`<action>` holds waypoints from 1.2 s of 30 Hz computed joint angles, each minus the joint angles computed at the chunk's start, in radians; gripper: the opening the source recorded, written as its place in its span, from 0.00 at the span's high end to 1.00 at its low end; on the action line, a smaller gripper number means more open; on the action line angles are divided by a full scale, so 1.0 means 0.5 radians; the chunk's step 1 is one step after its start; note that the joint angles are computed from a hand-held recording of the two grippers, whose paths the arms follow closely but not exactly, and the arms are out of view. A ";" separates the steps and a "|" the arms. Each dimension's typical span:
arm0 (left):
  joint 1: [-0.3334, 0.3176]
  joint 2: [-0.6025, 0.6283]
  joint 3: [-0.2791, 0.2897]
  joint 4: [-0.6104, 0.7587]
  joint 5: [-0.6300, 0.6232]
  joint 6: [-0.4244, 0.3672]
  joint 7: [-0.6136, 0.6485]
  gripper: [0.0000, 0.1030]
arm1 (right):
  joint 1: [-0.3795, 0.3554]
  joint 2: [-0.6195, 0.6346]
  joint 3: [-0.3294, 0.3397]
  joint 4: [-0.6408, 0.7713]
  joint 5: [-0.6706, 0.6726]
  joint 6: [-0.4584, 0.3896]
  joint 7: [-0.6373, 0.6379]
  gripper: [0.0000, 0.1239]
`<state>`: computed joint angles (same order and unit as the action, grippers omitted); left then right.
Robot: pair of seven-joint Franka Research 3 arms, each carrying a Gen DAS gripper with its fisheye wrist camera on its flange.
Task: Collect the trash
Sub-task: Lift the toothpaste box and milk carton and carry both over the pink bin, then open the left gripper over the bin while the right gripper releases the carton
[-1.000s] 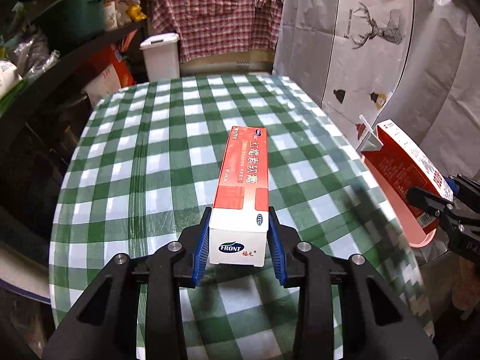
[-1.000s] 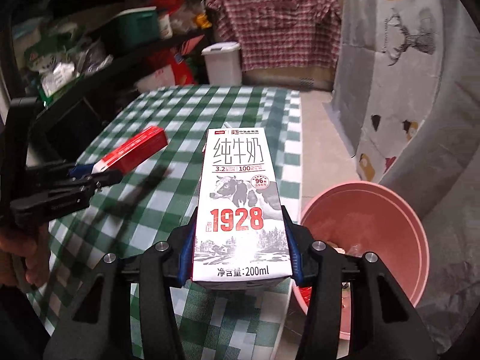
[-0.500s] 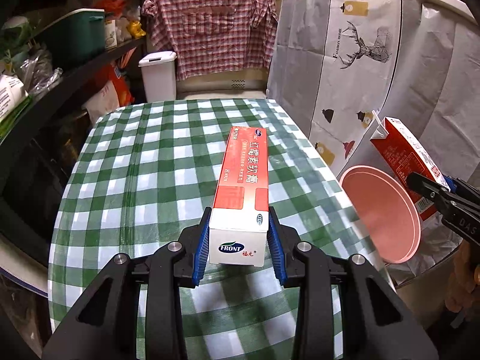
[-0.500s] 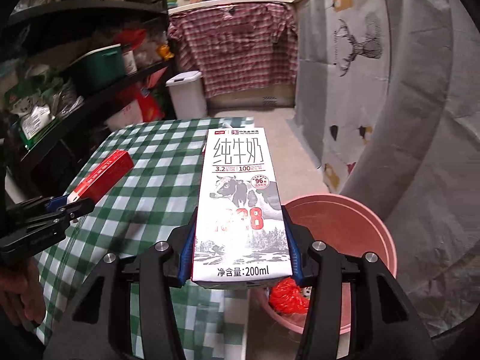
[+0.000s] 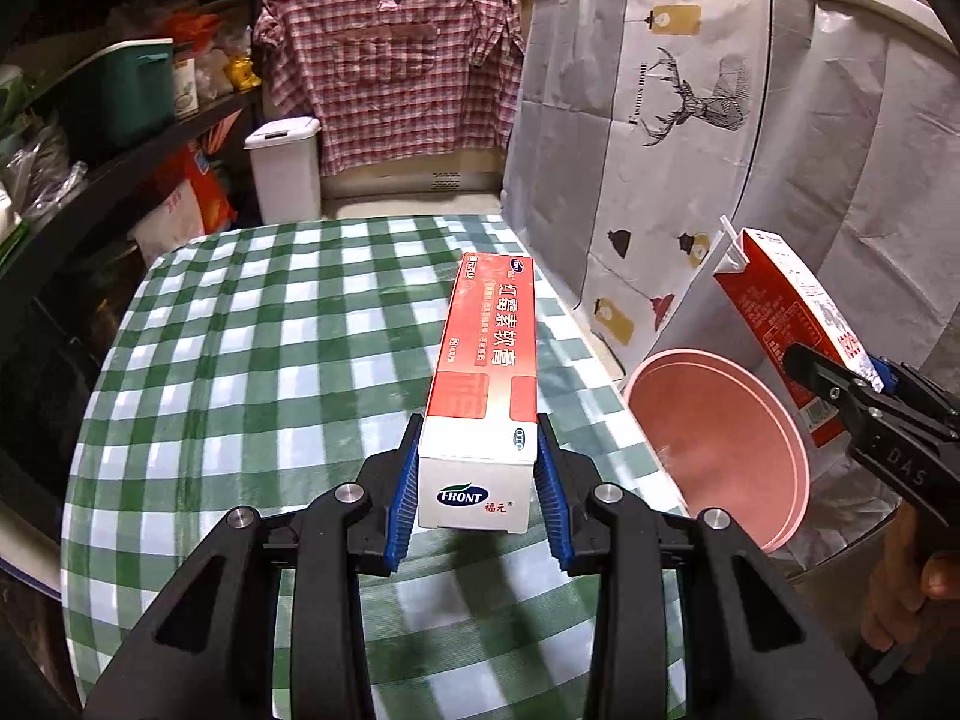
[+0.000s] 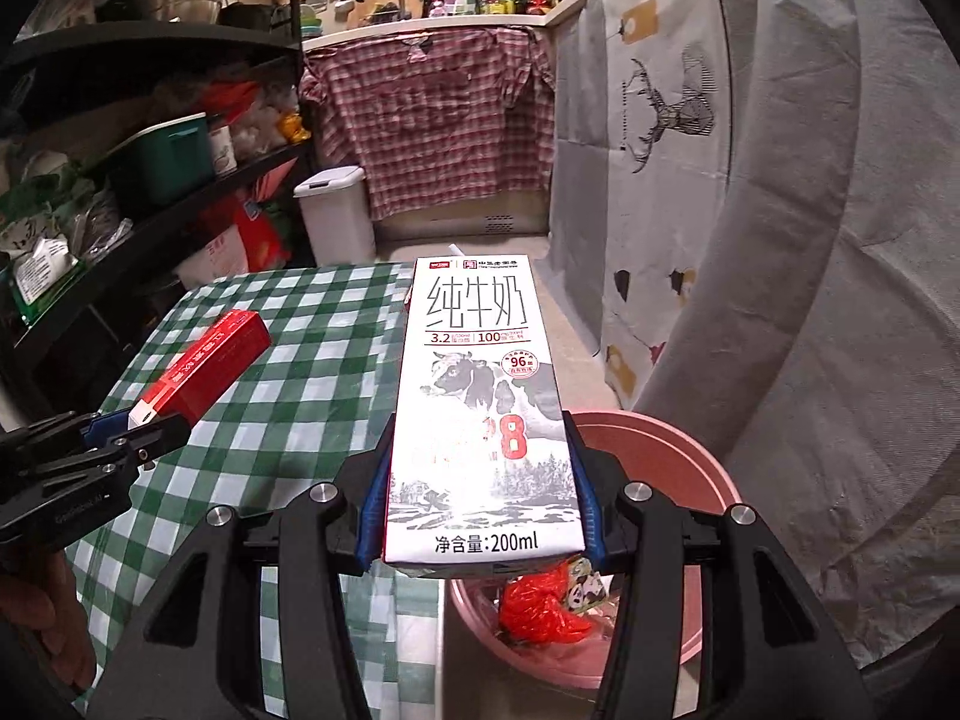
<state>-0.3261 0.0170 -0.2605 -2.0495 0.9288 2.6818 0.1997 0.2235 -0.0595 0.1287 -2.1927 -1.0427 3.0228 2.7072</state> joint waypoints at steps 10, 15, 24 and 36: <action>-0.087 0.169 0.010 0.210 -0.011 -0.011 0.058 0.66 | -0.031 -0.020 -0.013 -0.006 -0.008 -0.043 0.062 0.60; -0.143 0.256 0.028 0.314 -0.036 -0.015 0.095 0.66 | -0.059 -0.033 -0.017 -0.013 -0.003 -0.065 0.082 0.60; -0.253 0.440 0.064 0.520 -0.120 0.016 0.231 0.66 | -0.132 -0.065 -0.037 -0.051 0.171 -0.107 -0.001 0.60; -0.359 0.661 0.091 0.728 -0.377 -0.002 0.602 0.66 | -0.176 -0.060 -0.033 -0.050 0.173 -0.155 -0.002 0.60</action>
